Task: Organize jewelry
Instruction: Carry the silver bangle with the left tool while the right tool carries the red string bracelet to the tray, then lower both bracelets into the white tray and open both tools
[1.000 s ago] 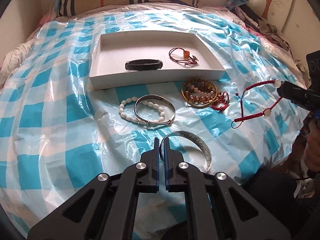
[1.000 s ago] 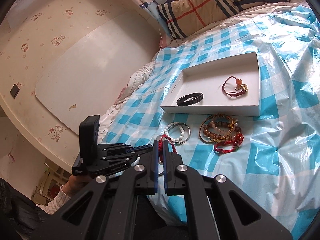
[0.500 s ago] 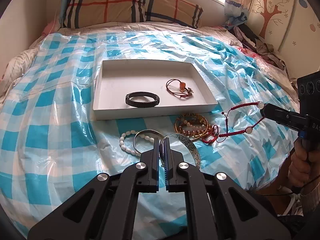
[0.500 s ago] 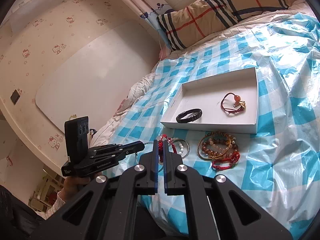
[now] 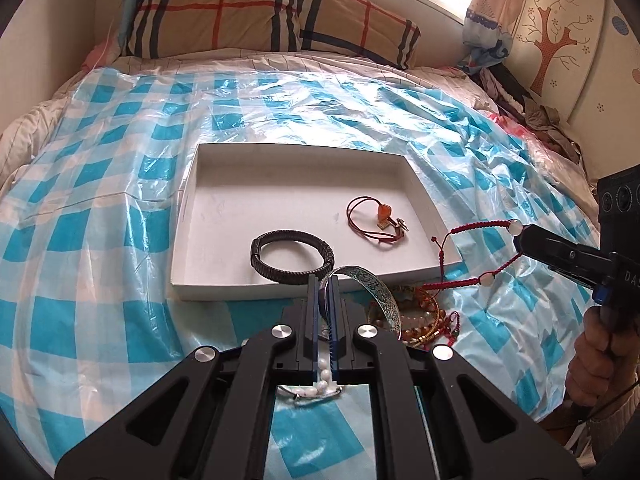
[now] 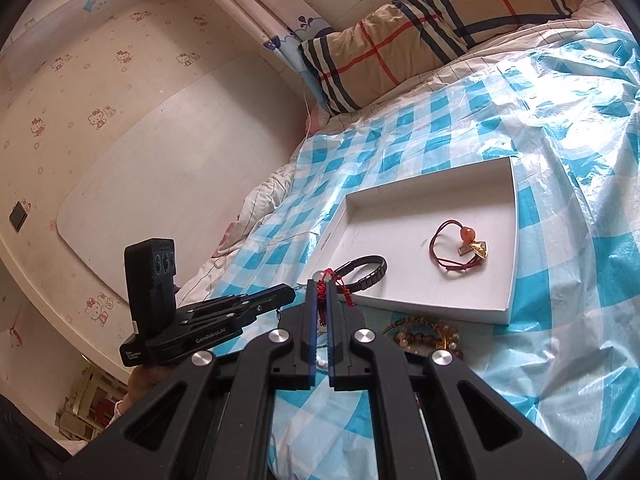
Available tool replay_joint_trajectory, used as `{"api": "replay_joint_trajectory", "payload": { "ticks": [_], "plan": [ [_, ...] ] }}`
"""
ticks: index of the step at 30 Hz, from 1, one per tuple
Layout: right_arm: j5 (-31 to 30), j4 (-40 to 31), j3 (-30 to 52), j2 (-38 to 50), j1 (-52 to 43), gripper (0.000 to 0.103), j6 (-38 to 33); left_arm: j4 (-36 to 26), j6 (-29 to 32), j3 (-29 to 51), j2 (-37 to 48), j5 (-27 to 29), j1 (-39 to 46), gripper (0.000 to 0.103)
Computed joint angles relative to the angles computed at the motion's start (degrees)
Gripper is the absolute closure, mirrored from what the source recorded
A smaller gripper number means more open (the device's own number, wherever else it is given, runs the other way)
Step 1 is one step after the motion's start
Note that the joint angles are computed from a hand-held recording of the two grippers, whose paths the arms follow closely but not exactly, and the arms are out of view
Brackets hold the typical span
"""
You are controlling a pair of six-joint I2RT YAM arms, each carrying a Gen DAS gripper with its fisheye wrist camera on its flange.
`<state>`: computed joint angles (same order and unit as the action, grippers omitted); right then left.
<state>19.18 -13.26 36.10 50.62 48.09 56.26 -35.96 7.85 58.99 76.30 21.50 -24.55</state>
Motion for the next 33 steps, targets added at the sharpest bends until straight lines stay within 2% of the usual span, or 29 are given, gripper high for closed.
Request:
{"api": "replay_joint_trajectory", "payload": {
  "ticks": [10, 20, 22, 25, 27, 31, 33],
  "plan": [
    [-8.7, 10.1, -3.7, 5.6, -11.0, 0.098, -2.1, 8.3, -3.2, 2.9, 11.3, -2.1, -0.9, 0.099],
    [-13.2, 14.0, -5.4, 15.3, -18.0, 0.098, -1.9, 14.1, -4.4, 4.6, 17.9, -9.9, -4.9, 0.100],
    [-12.9, 12.3, -4.5, 17.3, -18.3, 0.098, -1.4, 14.2, -4.7, 5.4, 19.6, -11.0, -5.5, 0.100],
    [-11.6, 10.6, -4.5, 17.4, -18.2, 0.090, -0.7, 14.8, -5.0, 4.8, 18.7, -11.5, -5.5, 0.100],
    [-8.8, 7.6, -4.1, 15.8, -16.7, 0.069, -0.6, 14.4, -5.5, 4.0, 16.7, -11.9, -5.3, 0.100],
    [-3.8, 1.3, -3.2, 10.5, -11.6, 0.069, 1.4, 12.0, -7.5, 0.5, 9.5, -11.9, -4.9, 0.099],
    [0.2, -3.7, -1.8, 7.9, -7.1, 0.069, 3.2, 10.4, -9.0, -2.6, 3.7, -11.8, -5.3, 0.095]
  ]
}}
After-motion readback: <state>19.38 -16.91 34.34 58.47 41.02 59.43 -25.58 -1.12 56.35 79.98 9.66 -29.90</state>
